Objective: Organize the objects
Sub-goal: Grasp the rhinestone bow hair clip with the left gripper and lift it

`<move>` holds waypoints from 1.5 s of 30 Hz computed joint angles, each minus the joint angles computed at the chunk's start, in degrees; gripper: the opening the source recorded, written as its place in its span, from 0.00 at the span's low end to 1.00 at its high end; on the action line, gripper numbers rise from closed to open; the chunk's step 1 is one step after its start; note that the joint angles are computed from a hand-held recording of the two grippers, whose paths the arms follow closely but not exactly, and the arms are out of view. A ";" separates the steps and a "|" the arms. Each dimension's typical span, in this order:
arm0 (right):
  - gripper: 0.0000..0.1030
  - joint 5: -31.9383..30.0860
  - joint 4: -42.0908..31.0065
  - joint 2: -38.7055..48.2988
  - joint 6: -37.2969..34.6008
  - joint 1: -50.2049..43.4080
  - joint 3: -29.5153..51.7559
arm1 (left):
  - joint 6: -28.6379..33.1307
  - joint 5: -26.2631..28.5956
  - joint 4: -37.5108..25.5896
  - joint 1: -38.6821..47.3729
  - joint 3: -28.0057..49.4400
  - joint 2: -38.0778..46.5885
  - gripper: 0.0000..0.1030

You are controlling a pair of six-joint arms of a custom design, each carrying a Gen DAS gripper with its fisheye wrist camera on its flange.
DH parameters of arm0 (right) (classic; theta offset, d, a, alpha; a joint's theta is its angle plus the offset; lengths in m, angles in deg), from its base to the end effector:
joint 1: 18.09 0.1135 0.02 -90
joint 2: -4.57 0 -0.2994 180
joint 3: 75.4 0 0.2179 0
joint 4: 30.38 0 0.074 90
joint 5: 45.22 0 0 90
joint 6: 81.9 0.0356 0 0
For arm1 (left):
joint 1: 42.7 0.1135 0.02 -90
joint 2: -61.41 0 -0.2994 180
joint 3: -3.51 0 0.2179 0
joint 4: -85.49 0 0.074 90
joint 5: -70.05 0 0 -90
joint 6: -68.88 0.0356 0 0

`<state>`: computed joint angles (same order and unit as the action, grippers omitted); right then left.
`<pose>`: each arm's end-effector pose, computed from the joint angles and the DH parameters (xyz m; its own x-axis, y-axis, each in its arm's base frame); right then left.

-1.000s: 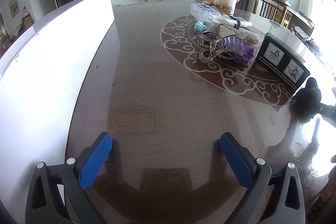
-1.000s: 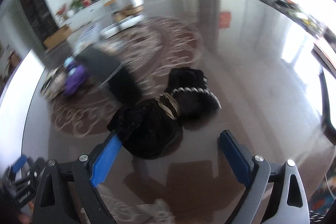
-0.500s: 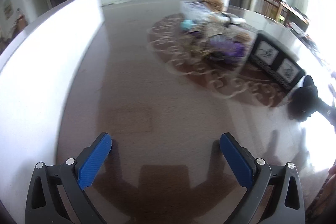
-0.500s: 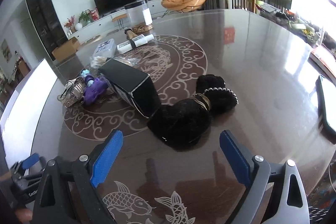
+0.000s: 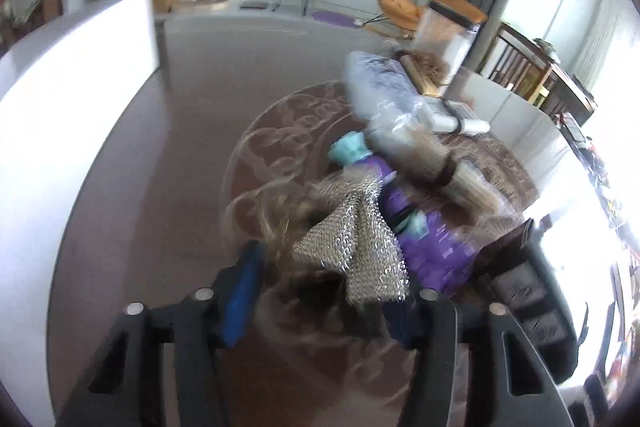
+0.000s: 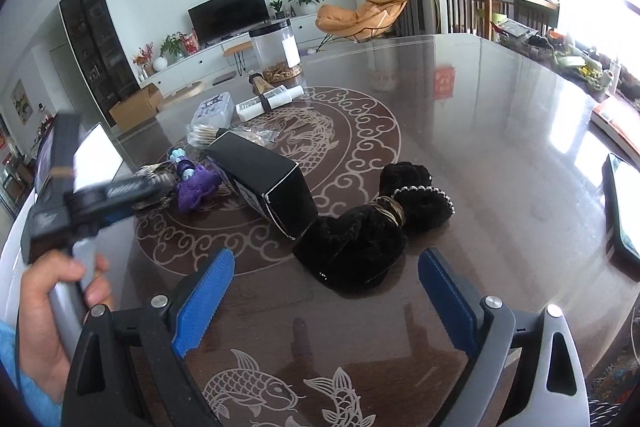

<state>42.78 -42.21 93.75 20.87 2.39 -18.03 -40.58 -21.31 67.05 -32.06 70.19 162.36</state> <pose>0.2620 0.0992 0.2224 -0.7130 -0.0305 -0.7005 -0.2212 0.9578 0.1835 0.3176 0.0605 0.1976 -0.6710 -0.4649 -0.5775 -0.4479 0.8750 -0.1840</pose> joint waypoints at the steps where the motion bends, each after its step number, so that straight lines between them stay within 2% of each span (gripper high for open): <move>1: 0.91 -0.24 0.04 0.04 0.13 -0.21 0.01 | 0.89 0.27 2.04 0.71 -3.32 -1.87 0.47; 6: 0.91 -1.48 -0.86 1.07 1.05 -1.30 0.71 | 6.32 0.49 5.92 2.13 -16.99 -11.97 0.47; 7: 0.91 -1.68 -1.06 1.30 1.22 -1.52 0.82 | 7.77 -0.34 5.78 1.39 -19.04 -14.01 0.49; 8: 0.91 -2.00 -1.22 1.60 1.48 -1.77 0.94 | 9.06 -1.22 4.90 0.22 -20.10 -15.45 0.57; 10: 0.91 -2.83 -1.26 2.00 1.98 -2.37 1.00 | 11.04 -3.03 2.65 -1.18 -19.51 -16.20 0.71; 13: 0.91 -3.12 -0.93 1.65 2.44 -3.00 0.60 | 11.94 -5.31 1.42 -2.05 -18.76 -18.94 0.71; 15: 0.91 -3.10 -0.60 1.16 2.61 -3.20 0.21 | 11.51 -4.84 0.07 -1.50 -16.70 -19.22 0.73; 16: 0.91 -3.02 -0.53 1.10 2.65 -3.18 0.17 | 11.04 -4.62 -0.80 -1.05 -14.76 -18.51 0.77; 17: 0.91 -2.93 -0.51 1.05 2.63 -3.15 0.14 | 10.49 -4.69 -1.54 -0.55 -12.68 -17.28 0.89; 18: 0.91 -2.85 -0.49 0.94 2.59 -3.09 0.07 | 9.99 -4.98 -2.02 -0.27 -10.73 -15.48 0.96; 19: 0.91 -2.77 -0.47 0.84 2.56 -3.03 0.03 | 9.30 -6.08 -2.58 -0.10 -8.22 -12.50 1.00; 24: 0.91 -3.32 0.06 0.22 2.73 -3.41 -0.38 | 9.16 -8.84 -3.82 -0.47 1.33 -0.23 0.99; 25: 0.91 -3.78 0.23 0.13 2.91 -3.74 -0.51 | 9.67 -8.23 -2.74 -0.40 1.34 0.22 0.82; 26: 0.91 -4.26 0.38 0.04 3.21 -4.20 -0.64 | 10.45 -5.89 -1.48 0.07 0.91 0.15 0.55; 27: 0.91 -4.76 0.57 -0.05 3.64 -4.77 -0.79 | 10.66 -3.78 -0.91 0.66 0.42 -0.24 0.49; 28: 0.91 -5.26 0.80 -0.10 4.00 -5.29 -0.99 | 10.41 -2.50 -0.65 0.95 -0.33 -1.05 0.48; 31: 0.91 -7.17 1.39 0.48 5.76 -6.98 -1.26 | 9.08 -6.44 -0.16 -0.87 -5.47 -5.31 0.48; 35: 0.91 -9.54 0.66 2.17 7.13 -8.25 -0.47 | 5.25 -8.68 -2.23 -3.57 -12.07 -12.50 0.50; 36: 0.91 -10.04 0.76 2.42 7.30 -8.34 -0.46 | 4.81 -9.16 -2.83 -4.33 -13.53 -14.42 0.52; 38: 0.91 -10.24 0.74 2.66 7.38 -8.28 -0.41 | 5.10 -10.37 -2.72 -5.60 -15.12 -14.53 0.72; 39: 0.91 -10.04 0.65 2.67 7.30 -8.11 -0.40 | 5.54 -11.35 -1.54 -6.12 -15.93 -14.56 0.75; 41: 0.91 -9.22 0.33 2.58 7.01 -7.48 -0.25 | 6.35 -14.58 0.83 -7.17 -17.36 -14.54 0.90; 42: 0.91 -8.65 0.17 2.53 6.82 -7.07 -0.17 | 6.38 -14.45 0.84 -6.65 -16.96 -13.92 0.92; 45: 0.91 -6.58 -0.40 2.74 5.89 -5.94 0.32 | 6.28 -7.98 0.92 -1.90 -16.24 -12.82 1.00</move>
